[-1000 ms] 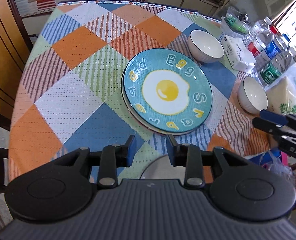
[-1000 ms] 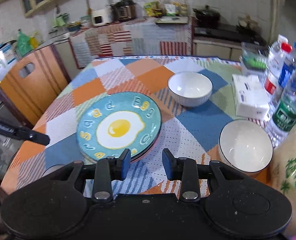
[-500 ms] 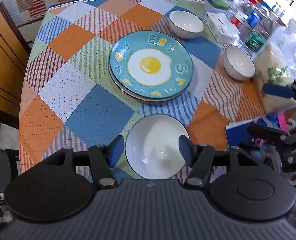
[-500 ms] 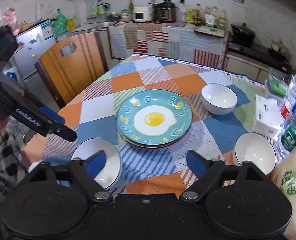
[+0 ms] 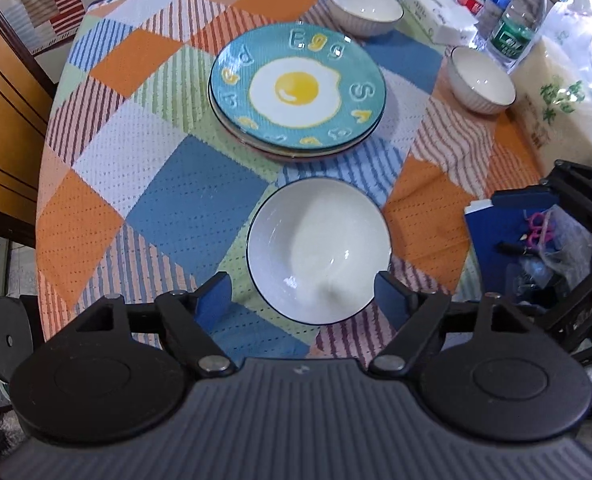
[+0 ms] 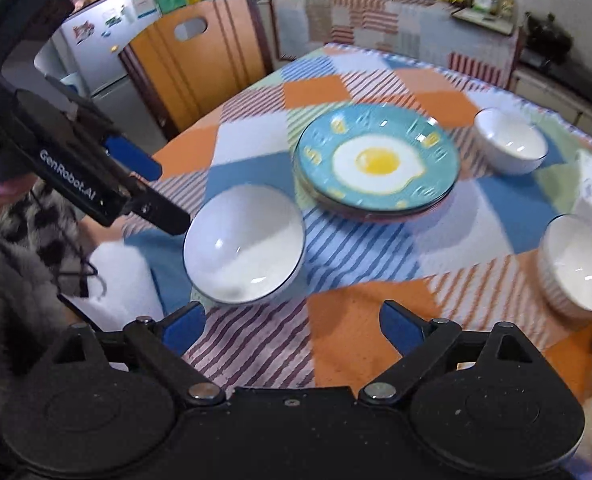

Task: Organize plates and bowls
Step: 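Move both tools to a white bowl and close them on its rim, then lift the white bowl with both tools and carry it toward a second bowl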

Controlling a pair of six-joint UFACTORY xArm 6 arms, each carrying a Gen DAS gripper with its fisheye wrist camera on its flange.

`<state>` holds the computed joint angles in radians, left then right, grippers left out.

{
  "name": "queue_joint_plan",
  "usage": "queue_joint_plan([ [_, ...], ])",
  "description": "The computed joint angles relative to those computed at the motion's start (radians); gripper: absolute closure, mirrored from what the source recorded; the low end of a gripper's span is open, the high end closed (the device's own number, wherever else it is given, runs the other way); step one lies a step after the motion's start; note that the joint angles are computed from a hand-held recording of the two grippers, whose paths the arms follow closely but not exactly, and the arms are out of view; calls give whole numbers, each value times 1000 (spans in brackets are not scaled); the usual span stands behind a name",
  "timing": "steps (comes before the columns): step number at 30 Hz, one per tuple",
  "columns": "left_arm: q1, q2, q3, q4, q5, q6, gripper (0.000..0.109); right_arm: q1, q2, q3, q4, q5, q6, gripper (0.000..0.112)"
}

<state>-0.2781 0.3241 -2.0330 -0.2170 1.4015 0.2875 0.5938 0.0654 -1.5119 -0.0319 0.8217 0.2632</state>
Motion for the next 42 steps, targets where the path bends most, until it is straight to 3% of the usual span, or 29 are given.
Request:
queue_joint_plan([
  [6,4,-10,93,5,-68,1,28,4,50,25,123,-53,-96,16],
  [10,5,-10,146,-3,-124,10,28,18,99,10,125,-68,-126,16],
  [15,3,-20,226,-27,-244,23,34,26,157,8,112,-178,-151,17],
  [17,4,-7,228,-37,-258,20,48,25,176,14,130,-245,-170,16],
  [19,3,12,214,-32,-249,0,62,21,195,15,240,-293,-263,17],
  [22,1,4,241,-11,-282,-17,71,25,204,35,330,-352,-335,15],
  [26,8,15,208,-43,-245,-2,72,26,183,77,394,-393,-366,15],
  [33,-26,28,163,-21,-230,-1,72,17,123,141,382,-423,-338,15],
  [42,-61,134,-77,-76,-118,2,72,-19,2,224,287,-435,-248,15],
])
